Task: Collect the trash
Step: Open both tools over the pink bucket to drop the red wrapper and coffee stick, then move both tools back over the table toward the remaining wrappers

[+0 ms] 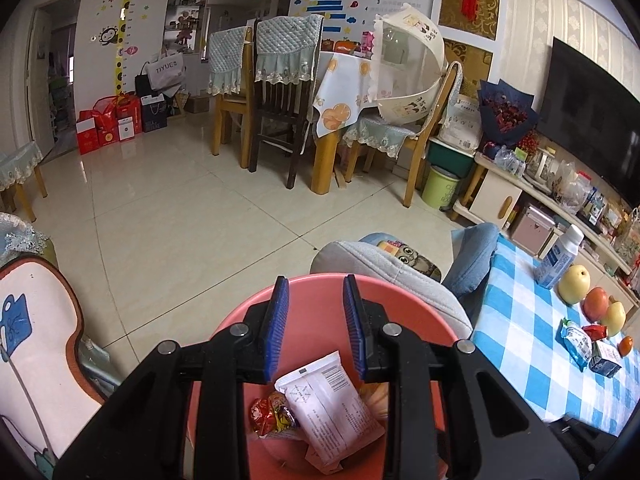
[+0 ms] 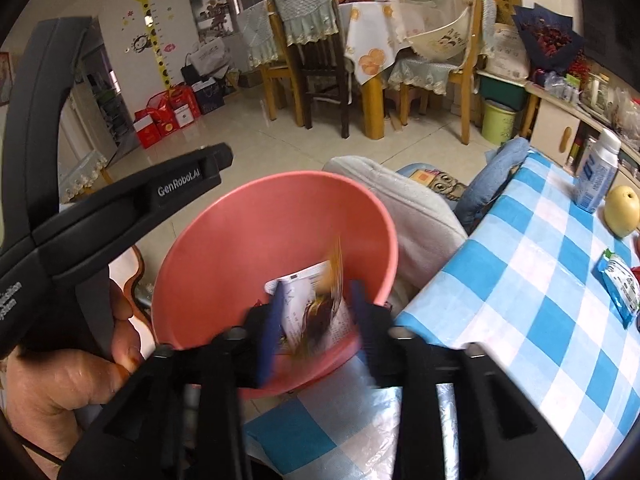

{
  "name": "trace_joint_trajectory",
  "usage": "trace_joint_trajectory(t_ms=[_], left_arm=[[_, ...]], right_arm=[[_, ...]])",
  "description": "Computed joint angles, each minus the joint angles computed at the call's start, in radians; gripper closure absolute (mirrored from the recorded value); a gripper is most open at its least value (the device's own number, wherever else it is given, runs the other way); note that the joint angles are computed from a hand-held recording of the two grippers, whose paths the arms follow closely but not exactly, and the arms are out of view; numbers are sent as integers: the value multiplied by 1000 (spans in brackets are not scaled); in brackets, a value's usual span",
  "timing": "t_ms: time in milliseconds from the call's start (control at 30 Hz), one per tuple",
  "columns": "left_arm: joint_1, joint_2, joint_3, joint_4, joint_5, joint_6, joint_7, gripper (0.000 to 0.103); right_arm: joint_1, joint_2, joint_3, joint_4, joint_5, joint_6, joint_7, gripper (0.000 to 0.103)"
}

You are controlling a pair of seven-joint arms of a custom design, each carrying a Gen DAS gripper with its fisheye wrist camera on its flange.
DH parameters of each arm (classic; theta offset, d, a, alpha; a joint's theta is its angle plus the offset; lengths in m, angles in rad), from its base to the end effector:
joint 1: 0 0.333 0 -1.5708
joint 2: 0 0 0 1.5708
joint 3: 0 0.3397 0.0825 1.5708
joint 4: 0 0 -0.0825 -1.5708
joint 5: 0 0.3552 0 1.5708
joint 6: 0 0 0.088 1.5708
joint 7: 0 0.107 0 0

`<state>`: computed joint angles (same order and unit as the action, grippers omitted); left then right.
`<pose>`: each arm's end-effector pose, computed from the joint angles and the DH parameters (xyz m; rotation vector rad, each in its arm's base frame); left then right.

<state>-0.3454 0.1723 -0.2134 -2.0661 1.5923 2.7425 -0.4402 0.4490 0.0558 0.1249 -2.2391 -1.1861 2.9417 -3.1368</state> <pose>0.4675 -0.3332 0.4191 -1.7441 1.6151 -0.9776 0.4127 0.3376 0.4319 -1.7878 1.6189 -0.4948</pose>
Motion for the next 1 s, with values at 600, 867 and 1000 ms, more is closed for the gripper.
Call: trace_joint_trajectory(t_ms=[600, 867, 1000], left_arm=[[-72, 43, -15, 61, -105, -108, 169, 17], [-116, 78, -17, 106, -137, -135, 245, 9], [-150, 105, -19, 139, -164, -177, 307, 9]], right_arm=[[-33, -179, 45, -155, -93, -187, 109, 15], [-86, -284, 42, -282, -64, -183, 125, 14], [-109, -338, 46, -342, -50, -189, 114, 14]])
